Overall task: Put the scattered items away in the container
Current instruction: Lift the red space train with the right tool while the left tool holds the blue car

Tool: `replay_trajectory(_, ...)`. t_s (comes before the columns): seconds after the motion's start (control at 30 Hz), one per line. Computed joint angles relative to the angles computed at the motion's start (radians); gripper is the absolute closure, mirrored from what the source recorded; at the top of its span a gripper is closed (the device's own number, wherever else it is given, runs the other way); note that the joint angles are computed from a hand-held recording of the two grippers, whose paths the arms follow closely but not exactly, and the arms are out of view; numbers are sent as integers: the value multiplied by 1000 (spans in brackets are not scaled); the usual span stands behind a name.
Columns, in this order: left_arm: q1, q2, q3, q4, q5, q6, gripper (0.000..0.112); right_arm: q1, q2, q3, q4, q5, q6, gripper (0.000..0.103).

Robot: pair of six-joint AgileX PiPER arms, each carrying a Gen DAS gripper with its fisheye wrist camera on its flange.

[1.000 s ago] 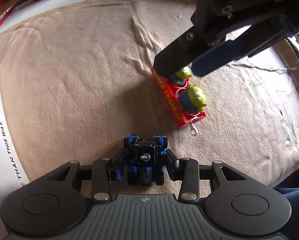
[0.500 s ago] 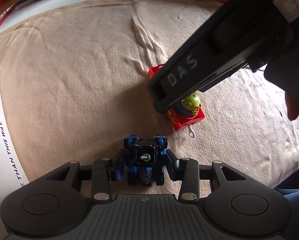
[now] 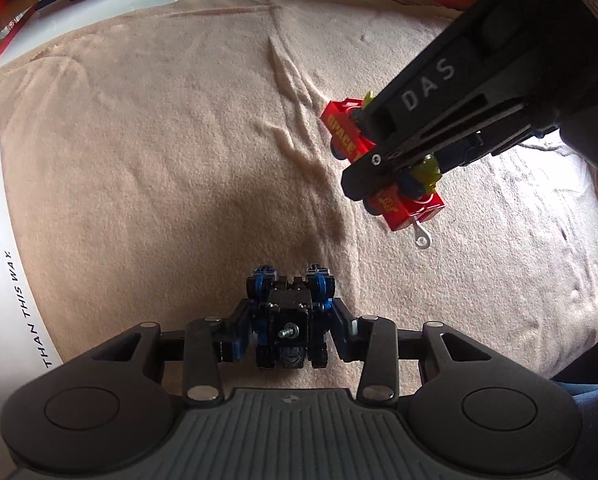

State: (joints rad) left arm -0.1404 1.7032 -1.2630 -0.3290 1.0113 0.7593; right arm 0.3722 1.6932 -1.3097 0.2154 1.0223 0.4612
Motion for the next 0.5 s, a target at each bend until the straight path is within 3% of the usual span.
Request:
replay_trajectory(0.2,-20,-16,-42,5,24,-23,72,-85,-74,82,47,-23,-26,62)
replay_trajectory(0.5,-26,-64,-69,-12,46,-18,72,-98,-56,38,79,-51,-25,62)
